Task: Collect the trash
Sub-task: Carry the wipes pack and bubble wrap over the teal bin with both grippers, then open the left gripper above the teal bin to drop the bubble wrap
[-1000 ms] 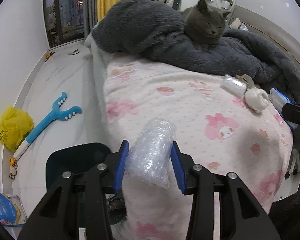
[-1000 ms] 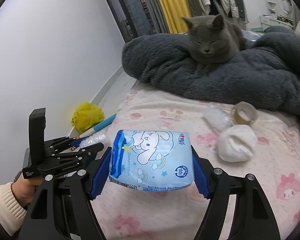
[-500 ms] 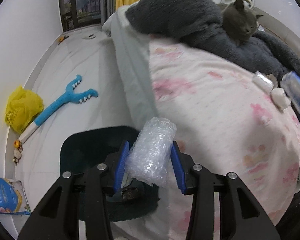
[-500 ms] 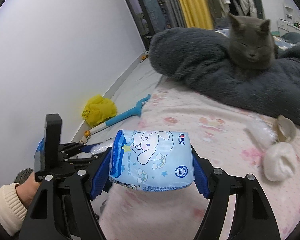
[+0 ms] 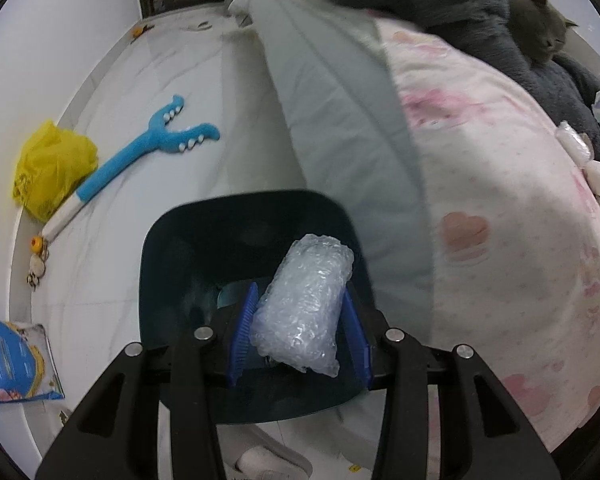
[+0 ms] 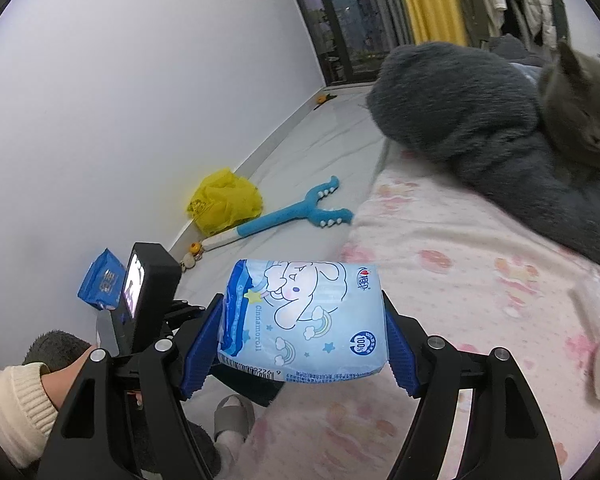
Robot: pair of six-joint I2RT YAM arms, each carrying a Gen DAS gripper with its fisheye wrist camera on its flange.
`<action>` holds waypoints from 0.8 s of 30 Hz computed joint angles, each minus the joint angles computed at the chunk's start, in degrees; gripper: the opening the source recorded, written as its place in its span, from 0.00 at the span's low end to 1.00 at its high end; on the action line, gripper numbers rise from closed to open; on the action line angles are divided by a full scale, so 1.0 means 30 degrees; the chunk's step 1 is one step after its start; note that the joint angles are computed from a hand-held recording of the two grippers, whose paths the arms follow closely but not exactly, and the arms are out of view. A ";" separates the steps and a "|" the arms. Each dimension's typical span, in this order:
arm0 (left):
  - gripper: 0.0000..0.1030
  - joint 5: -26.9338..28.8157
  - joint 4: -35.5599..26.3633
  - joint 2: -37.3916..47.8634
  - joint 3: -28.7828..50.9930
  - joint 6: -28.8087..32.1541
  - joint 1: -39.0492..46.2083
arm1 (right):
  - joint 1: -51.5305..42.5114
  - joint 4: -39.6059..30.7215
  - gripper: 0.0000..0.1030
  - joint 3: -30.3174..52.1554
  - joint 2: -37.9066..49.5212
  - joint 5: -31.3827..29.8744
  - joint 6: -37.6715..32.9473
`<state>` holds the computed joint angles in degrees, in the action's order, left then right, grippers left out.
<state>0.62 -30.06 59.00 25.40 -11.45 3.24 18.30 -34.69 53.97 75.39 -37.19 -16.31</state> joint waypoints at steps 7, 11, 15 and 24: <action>0.44 0.1296 -0.0184 0.0822 -0.0565 0.1575 0.2391 | 0.2180 0.0986 0.72 -0.0075 0.0521 0.1082 0.1115; 0.44 0.1759 -0.0181 0.1019 -0.0851 0.2333 0.3477 | 0.3194 0.1502 0.72 -0.0126 0.0832 0.1547 0.1606; 0.46 0.2200 -0.0201 0.0992 -0.1032 0.3167 0.4577 | 0.3814 0.1690 0.72 0.0054 0.1235 0.1819 0.1848; 0.66 0.3753 -0.0933 0.0079 -0.1164 0.6040 0.8126 | 0.5592 0.2508 0.71 0.0725 0.2654 0.2725 0.2980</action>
<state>11.88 -32.86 59.23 21.91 6.66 27.62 35.07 -27.17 56.15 83.35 -29.02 -7.37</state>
